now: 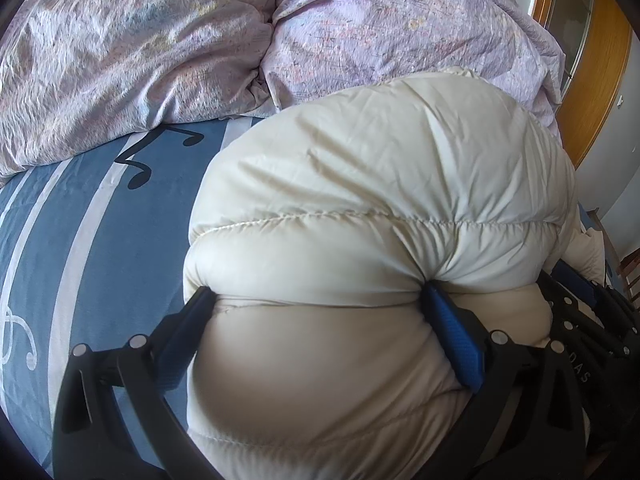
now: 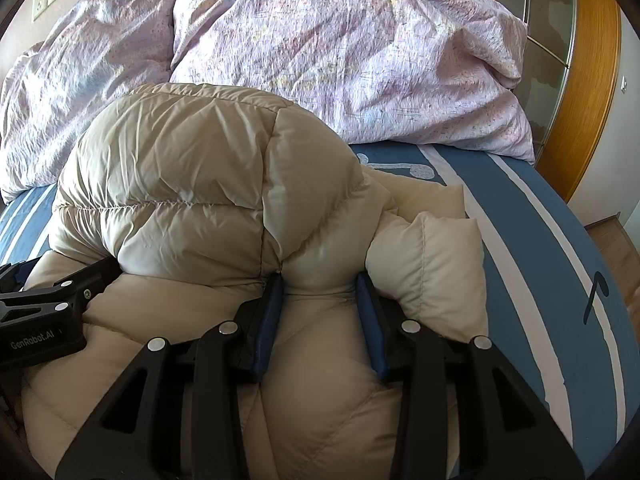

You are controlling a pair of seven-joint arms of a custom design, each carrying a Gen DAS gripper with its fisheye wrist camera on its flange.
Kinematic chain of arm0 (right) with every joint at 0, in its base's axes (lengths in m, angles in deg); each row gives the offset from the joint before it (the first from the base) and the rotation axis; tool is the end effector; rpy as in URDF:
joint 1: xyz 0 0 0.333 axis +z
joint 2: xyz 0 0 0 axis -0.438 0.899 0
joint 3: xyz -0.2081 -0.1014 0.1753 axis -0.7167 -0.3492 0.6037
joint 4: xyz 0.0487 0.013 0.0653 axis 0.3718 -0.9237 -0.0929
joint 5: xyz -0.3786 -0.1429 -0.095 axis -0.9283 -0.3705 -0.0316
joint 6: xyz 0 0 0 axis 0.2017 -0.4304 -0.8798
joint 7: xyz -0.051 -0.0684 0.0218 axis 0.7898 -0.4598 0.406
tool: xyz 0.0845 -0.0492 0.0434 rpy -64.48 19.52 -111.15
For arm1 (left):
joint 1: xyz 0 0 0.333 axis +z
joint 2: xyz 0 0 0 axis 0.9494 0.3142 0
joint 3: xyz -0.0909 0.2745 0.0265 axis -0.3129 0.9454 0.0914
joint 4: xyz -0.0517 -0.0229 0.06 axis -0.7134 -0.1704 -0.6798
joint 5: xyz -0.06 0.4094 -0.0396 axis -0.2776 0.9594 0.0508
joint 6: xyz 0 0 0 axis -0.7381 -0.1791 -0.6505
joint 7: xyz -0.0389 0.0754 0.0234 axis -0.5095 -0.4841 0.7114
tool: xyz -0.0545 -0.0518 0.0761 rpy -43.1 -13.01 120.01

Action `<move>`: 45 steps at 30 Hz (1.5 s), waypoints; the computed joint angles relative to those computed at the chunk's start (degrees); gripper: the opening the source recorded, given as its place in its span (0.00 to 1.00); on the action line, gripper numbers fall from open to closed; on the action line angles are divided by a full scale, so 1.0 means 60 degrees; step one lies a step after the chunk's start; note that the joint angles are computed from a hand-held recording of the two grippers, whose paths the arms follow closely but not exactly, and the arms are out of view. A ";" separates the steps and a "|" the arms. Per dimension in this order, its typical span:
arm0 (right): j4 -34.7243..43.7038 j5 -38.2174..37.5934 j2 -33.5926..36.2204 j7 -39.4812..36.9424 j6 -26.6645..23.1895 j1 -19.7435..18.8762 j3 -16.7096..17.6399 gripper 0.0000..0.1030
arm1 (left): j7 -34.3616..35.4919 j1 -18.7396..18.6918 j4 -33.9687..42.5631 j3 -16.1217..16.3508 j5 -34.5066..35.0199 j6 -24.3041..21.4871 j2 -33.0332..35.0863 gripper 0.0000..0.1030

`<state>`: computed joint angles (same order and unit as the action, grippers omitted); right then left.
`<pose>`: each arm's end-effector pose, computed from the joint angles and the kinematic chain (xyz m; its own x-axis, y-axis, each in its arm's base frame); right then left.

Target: Fold large clothes

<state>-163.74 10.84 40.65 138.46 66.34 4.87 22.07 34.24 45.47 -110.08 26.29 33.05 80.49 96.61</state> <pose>0.3917 0.3682 0.4735 -0.3294 -0.9415 0.0711 -0.6957 0.1911 -0.6924 0.4825 -0.4606 0.4411 -0.3100 -0.9468 0.0865 -0.7385 0.1825 -0.6491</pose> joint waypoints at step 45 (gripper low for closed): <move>-0.3053 0.6858 -0.3480 -0.2798 0.3144 0.0540 -0.2225 0.95 | 0.2200 0.0370 -0.0750 -0.0292 -0.2633 -0.1029 -0.1338 0.98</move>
<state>-182.06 51.99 19.77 121.67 85.20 8.12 8.72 47.44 47.70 -114.58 24.54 17.24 74.32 88.58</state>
